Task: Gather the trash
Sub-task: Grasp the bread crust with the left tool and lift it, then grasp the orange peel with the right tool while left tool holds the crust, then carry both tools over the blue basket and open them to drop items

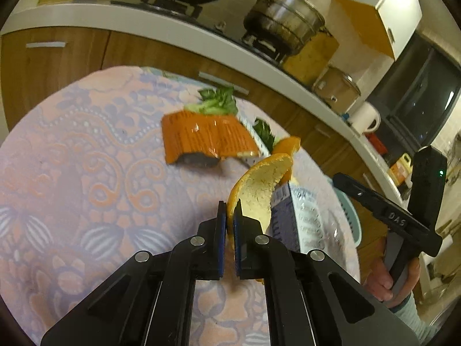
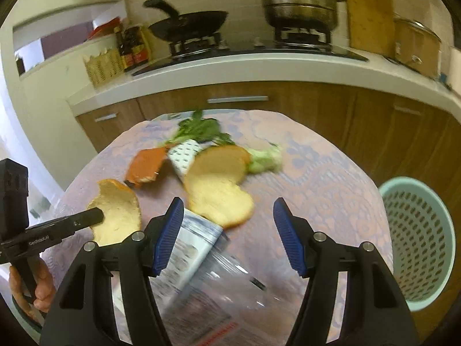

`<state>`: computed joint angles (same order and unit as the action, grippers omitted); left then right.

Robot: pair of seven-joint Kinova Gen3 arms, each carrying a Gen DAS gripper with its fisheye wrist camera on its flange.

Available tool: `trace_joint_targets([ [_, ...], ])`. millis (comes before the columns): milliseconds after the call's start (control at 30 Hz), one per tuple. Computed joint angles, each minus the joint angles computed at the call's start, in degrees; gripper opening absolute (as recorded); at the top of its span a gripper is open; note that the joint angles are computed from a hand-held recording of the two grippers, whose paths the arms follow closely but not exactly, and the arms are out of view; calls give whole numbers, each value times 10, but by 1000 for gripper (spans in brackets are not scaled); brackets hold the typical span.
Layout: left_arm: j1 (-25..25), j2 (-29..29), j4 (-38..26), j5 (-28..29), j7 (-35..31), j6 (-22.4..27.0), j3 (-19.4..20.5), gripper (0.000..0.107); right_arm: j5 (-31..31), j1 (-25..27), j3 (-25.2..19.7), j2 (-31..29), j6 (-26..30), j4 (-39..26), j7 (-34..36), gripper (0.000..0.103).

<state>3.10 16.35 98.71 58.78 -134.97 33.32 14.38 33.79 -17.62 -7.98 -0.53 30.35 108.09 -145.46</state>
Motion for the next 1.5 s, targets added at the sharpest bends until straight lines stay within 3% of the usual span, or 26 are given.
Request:
trace_joint_targets([
  [167,-5,-3,-2,22,-10,1,0,3,-23,-32,2,67,72,-89,56,58],
  [233,-3,-4,-2,23,-8,-2,-2,3,-27,-48,11,93,101,-119,75,48],
  [300,-5,-3,-3,28,-11,1,-2,3,-43,-60,19,124,137,-157,103,32],
  [333,-4,-3,-3,26,-8,0,-4,3,-49,-64,26,134,148,-169,110,30],
  [400,-2,-4,-3,23,-4,-1,-5,3,-64,-67,36,143,150,-177,123,11],
  [467,-5,-6,-2,26,-8,4,-4,3,-68,-65,40,135,131,-165,123,4],
  [667,6,-19,-14,14,8,8,-8,3,18,-77,53,50,46,-71,31,3],
  [933,61,-30,-65,-61,75,3,-3,3,63,0,21,-54,-21,10,-26,3],
  [1033,80,-21,-100,-117,126,5,11,3,37,24,23,-87,-36,30,4,3],
  [1233,191,24,-214,-256,265,55,-25,3,2,84,32,-160,-60,93,35,3],
  [1300,212,44,-251,-302,304,67,-14,3,-11,107,40,-178,-63,113,46,3],
  [1500,289,133,-406,-417,392,154,1,3,-88,131,121,-210,-77,154,130,3],
])
